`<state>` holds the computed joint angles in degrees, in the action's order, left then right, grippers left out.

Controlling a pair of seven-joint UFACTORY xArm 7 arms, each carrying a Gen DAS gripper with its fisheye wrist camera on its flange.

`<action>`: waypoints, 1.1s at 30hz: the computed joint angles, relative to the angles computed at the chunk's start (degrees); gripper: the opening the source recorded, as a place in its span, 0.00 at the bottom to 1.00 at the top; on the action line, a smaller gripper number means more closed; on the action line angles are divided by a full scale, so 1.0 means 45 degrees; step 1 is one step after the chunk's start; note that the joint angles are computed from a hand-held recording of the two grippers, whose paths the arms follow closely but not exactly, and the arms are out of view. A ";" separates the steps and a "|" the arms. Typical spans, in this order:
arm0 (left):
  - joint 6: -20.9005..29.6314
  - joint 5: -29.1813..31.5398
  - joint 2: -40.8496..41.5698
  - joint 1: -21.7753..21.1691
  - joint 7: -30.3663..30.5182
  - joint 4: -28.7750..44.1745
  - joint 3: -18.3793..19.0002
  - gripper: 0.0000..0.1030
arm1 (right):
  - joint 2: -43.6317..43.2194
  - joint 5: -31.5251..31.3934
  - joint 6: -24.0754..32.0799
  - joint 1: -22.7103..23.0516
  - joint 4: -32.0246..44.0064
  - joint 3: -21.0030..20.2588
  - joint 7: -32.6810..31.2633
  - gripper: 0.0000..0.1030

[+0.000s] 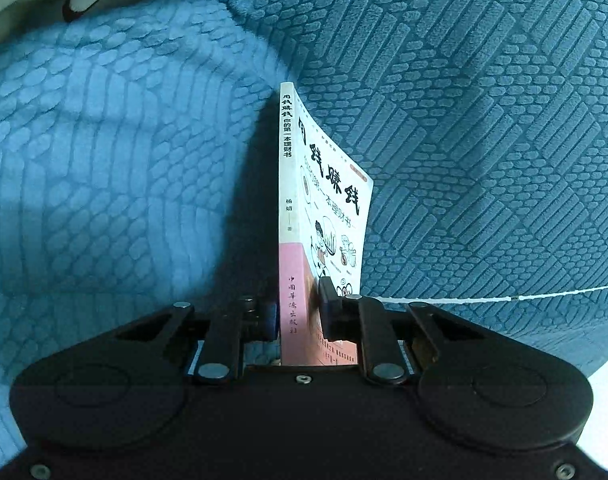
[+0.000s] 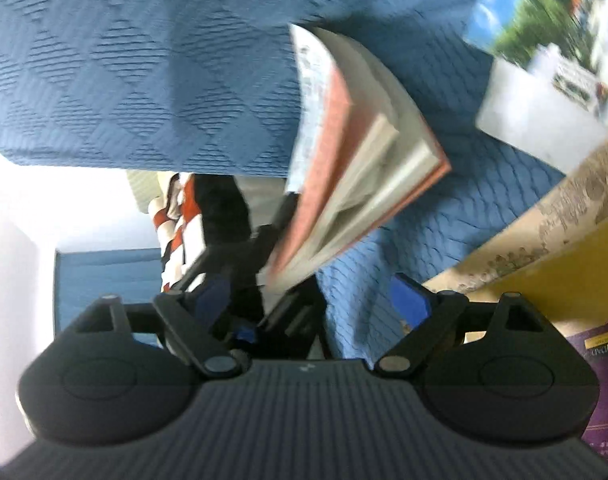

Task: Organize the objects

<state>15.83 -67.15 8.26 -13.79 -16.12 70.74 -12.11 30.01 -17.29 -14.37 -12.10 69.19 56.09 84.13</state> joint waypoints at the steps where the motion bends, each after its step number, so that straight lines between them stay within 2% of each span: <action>1: -0.0007 -0.0094 -0.0030 0.0011 0.0043 -0.0050 -0.0015 0.16 | -0.0033 0.0062 -0.0044 0.0149 0.0004 -0.0208 -0.0017 0.86; 4: -0.0043 -0.0078 -0.0021 -0.0011 -0.0035 -0.0064 -0.0009 0.16 | -0.0113 0.0175 -0.0423 0.0828 0.0185 -0.1144 -0.0075 0.84; 7: -0.0010 -0.0293 -0.0073 0.0017 0.0112 -0.0128 -0.0038 0.16 | -0.0811 0.0915 -0.0108 0.2296 0.0429 -0.3041 -0.0026 0.79; 9: 0.0050 -0.0680 -0.0059 0.0040 0.0401 -0.0094 -0.0055 0.16 | -0.1000 0.1403 -0.0157 0.2701 0.0368 -0.3606 0.0068 0.75; 14: 0.0088 -0.0893 -0.0052 -0.0010 0.0643 -0.0039 0.0006 0.14 | -0.1591 0.2258 0.0469 0.3952 0.0314 -0.5158 -0.0217 0.48; 17: 0.0146 -0.1038 -0.0057 -0.0010 0.0729 -0.0030 0.0015 0.14 | -0.1827 0.2923 0.0223 0.4532 0.0105 -0.5818 -0.0571 0.41; 20: 0.0159 -0.1325 -0.0069 -0.0026 0.1073 0.0016 0.0001 0.14 | -0.2203 0.3794 0.0144 0.6205 0.0080 -0.7577 -0.1072 0.36; 24: 0.0219 -0.1939 -0.0164 -0.0015 0.1687 0.0031 0.0029 0.14 | -0.2517 0.3915 -0.0284 0.6323 -0.0262 -0.7814 -0.1505 0.31; 28: 0.0397 -0.2014 -0.0387 -0.0026 0.2187 0.0050 0.0134 0.15 | -0.2746 0.3457 0.0043 0.5964 -0.0144 -0.7535 -0.2039 0.29; 31: 0.0550 -0.2328 -0.0817 -0.0066 0.2726 -0.0159 0.0250 0.15 | -0.3103 0.3630 0.0552 0.6941 0.0153 -0.8530 -0.2997 0.29; 33: 0.0772 -0.2396 -0.1088 -0.0103 0.3032 -0.0240 0.0376 0.15 | -0.3444 0.3795 0.0948 0.7114 0.0183 -0.8647 -0.3501 0.29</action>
<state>19.31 -77.93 3.36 -14.25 -2.47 69.67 -10.41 14.52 -0.21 -10.10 19.91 70.01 17.18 68.37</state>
